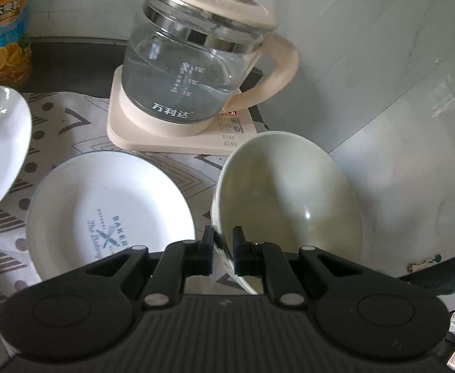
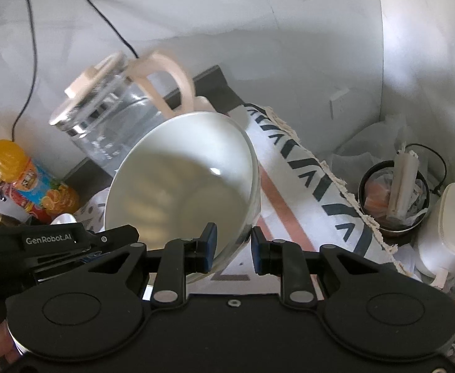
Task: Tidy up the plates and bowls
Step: 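Lift the smaller cream bowl with both grippers and carry it over the stacked bowls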
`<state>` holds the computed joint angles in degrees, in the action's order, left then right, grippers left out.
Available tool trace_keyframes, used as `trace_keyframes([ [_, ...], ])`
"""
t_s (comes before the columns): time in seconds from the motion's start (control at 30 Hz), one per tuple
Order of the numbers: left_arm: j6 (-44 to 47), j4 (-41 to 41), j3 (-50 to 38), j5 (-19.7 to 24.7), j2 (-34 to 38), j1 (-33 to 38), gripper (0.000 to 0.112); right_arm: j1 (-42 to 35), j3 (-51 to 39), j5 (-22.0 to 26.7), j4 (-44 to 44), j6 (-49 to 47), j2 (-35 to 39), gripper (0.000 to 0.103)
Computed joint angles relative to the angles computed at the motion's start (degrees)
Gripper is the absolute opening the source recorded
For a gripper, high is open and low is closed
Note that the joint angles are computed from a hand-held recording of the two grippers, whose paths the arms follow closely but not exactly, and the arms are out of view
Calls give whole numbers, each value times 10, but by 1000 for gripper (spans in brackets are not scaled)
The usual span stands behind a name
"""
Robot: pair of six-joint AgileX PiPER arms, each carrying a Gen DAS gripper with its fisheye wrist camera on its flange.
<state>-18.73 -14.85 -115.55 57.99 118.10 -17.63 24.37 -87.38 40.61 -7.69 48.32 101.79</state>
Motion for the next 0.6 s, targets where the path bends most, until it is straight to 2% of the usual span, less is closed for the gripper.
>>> trace_keyframes([
  [0.6, 99, -66, 150, -14, -144, 60, 10, 116, 4, 51, -138, 153, -55, 24],
])
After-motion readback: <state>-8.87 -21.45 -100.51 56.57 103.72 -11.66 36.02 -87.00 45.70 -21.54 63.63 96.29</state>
